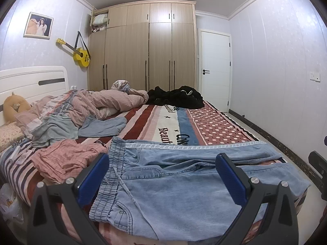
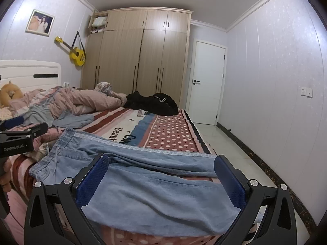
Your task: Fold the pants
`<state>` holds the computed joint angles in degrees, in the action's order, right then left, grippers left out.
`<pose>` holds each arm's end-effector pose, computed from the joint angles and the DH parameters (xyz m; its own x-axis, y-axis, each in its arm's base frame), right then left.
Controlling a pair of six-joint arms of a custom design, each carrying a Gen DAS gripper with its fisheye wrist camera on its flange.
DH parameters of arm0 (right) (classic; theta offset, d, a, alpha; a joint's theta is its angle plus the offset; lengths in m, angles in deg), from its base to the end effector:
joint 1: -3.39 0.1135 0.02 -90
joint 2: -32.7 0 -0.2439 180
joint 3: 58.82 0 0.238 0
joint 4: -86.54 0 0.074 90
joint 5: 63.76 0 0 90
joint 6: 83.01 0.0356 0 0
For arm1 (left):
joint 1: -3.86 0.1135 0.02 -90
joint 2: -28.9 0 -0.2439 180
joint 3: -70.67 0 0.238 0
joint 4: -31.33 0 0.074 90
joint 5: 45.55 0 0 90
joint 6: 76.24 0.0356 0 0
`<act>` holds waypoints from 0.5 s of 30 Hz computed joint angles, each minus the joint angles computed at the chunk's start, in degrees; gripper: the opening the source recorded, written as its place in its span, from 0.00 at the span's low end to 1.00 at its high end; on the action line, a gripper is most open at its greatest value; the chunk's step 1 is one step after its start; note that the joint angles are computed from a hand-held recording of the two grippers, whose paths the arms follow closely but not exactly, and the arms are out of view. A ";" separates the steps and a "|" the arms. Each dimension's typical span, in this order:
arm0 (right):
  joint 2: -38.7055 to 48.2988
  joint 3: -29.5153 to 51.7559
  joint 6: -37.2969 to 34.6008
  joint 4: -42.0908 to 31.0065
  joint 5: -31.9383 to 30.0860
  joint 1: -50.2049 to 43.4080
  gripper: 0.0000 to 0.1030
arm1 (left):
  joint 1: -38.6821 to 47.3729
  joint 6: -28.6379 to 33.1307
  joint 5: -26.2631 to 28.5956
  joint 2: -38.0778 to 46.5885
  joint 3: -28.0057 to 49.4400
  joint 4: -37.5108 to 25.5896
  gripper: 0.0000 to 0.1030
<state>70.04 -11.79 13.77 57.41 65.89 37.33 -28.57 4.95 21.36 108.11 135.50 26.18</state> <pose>0.1424 0.0684 0.2677 -0.2660 -0.0694 -0.9615 0.1014 0.9898 -0.0996 0.2653 -0.1520 0.2583 -0.3066 0.0279 -0.9514 0.1360 0.9906 -0.0148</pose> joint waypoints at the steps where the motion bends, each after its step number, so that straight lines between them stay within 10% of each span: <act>1: -0.03 -0.21 0.13 0.11 0.24 0.26 1.00 | -0.28 0.01 -0.38 0.40 0.21 0.16 0.99; 15: -0.50 -0.46 -0.15 0.39 -1.02 -0.81 1.00 | -0.84 0.32 -1.33 0.34 0.46 0.11 0.99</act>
